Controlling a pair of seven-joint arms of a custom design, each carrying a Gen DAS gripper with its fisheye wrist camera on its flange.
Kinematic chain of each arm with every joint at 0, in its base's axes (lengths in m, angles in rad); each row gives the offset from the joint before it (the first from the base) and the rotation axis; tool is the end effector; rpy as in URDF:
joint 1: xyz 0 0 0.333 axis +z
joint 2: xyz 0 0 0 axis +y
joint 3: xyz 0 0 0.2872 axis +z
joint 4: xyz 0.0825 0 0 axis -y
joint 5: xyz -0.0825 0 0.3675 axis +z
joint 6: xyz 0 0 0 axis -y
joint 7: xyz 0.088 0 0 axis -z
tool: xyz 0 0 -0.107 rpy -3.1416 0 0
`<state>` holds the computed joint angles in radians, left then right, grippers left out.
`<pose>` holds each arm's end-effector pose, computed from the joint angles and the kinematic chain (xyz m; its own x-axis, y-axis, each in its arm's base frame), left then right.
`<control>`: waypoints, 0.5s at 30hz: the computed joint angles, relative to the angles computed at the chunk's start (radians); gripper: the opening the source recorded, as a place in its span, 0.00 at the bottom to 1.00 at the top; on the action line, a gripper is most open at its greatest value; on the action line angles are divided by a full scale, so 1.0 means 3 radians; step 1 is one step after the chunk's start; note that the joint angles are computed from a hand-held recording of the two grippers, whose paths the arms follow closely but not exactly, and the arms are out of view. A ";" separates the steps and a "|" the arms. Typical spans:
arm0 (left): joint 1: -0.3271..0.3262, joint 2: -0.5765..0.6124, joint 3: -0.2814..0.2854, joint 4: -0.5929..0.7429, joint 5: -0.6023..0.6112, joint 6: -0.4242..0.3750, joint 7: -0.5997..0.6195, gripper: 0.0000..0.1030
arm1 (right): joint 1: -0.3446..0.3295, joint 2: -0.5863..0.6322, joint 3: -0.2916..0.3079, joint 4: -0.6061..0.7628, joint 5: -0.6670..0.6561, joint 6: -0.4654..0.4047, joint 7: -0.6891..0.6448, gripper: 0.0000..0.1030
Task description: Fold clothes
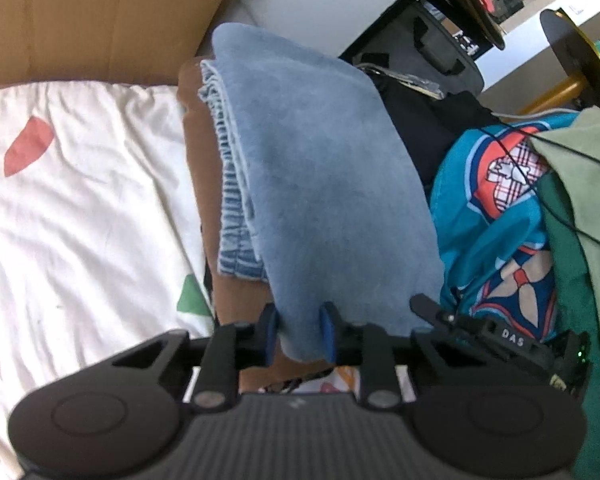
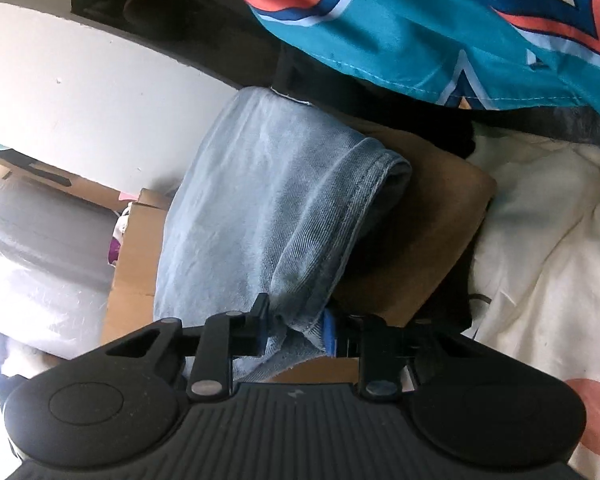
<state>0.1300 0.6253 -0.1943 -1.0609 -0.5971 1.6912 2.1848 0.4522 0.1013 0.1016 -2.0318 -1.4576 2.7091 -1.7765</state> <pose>0.6974 -0.0573 0.4785 -0.5444 -0.6431 0.5386 -0.8387 0.4066 -0.3622 0.4769 0.3345 0.4168 -0.4775 -0.3720 -0.7960 -0.2289 0.9274 -0.2960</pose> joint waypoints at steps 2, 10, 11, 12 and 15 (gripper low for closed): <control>0.0008 -0.0030 0.0007 -0.0039 0.0011 -0.0006 0.0017 0.19 | 0.0012 -0.0026 0.0015 -0.0025 0.0052 -0.0016 -0.0061 0.24; -0.0007 -0.0075 0.0086 0.0043 0.0192 -0.0174 -0.0042 0.08 | 0.0027 -0.0165 0.0082 -0.0097 0.0607 -0.0127 -0.0694 0.25; 0.0003 -0.0060 0.0097 0.0111 0.0217 -0.0222 -0.0070 0.11 | 0.0028 -0.0195 0.0093 -0.0103 0.0709 -0.0160 -0.0813 0.26; 0.0008 -0.0049 0.0101 0.0173 0.0237 -0.0261 -0.0099 0.13 | 0.0028 -0.0225 0.0105 -0.0108 0.0809 -0.0195 -0.0930 0.27; 0.0032 -0.0049 0.0091 0.0326 0.0258 -0.0308 -0.0117 0.28 | 0.0016 -0.0297 0.0137 -0.0077 0.1265 -0.0305 -0.1532 0.27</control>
<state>0.1394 0.6106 -0.1670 -0.9631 -0.5198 1.5987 2.1497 0.4569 0.0122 0.1426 -2.0549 -1.0780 2.6175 -2.2360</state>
